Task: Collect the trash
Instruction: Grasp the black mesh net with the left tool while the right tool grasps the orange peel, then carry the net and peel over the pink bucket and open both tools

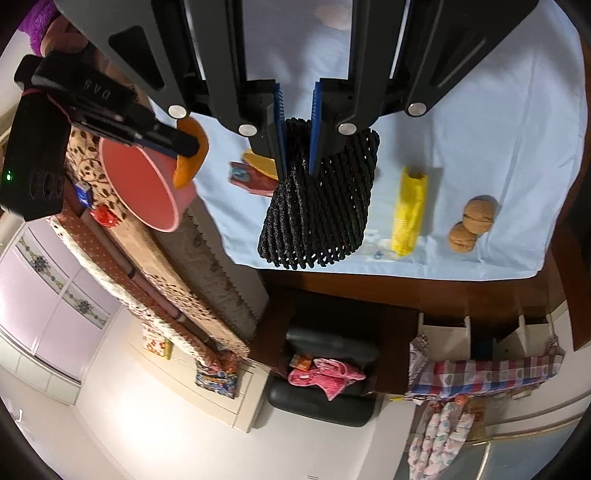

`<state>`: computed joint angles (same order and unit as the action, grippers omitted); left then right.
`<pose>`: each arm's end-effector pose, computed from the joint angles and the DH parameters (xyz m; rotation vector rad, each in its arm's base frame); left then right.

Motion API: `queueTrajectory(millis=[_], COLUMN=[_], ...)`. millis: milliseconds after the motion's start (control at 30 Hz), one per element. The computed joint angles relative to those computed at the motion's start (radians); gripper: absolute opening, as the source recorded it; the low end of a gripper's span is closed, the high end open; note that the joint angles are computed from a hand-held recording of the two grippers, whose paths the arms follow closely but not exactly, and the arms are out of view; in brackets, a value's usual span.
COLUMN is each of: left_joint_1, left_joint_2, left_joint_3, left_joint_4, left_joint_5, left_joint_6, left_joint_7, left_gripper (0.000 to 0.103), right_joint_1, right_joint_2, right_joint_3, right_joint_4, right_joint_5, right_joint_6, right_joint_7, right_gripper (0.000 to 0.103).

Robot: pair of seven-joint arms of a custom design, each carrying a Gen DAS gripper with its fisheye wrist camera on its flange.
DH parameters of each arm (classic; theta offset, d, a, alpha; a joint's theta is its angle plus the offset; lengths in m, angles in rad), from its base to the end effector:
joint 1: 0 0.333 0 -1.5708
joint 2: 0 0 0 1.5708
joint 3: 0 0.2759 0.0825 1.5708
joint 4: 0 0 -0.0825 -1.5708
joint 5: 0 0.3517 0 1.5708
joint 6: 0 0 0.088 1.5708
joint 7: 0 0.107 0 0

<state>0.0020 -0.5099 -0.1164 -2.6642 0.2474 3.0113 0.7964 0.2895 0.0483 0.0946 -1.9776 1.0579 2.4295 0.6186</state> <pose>0.4093 -0.0675 0.4813 -2.1015 1.3662 -0.9722 0.5291 0.2162 0.4619 -1.9989 1.0089 0.1040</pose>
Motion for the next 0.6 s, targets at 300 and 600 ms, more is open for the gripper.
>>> queueTrajectory(millis=[300,600], left_joint_1=[-0.055,-0.165], left_joint_2=[0.057,0.223], left_joint_3=[-0.038,-0.026], left_joint_4=[0.097,0.271], left_joint_5=[0.002,-0.040], left_joint_6=[0.001,0.022], left_joint_7=[0.002,0.061], left_gripper=[0.010,0.010], right_joint_1=[-0.046,-0.095], right_joint_2=[-0.056,-0.069], right_joint_3=[-0.046,-0.086], right_joint_4=[-0.043,-0.062], right_joint_5=[0.087,0.133], right_joint_6=[0.048,0.129], right_joint_7=[-0.021,-0.042], right_gripper=[0.008,0.008])
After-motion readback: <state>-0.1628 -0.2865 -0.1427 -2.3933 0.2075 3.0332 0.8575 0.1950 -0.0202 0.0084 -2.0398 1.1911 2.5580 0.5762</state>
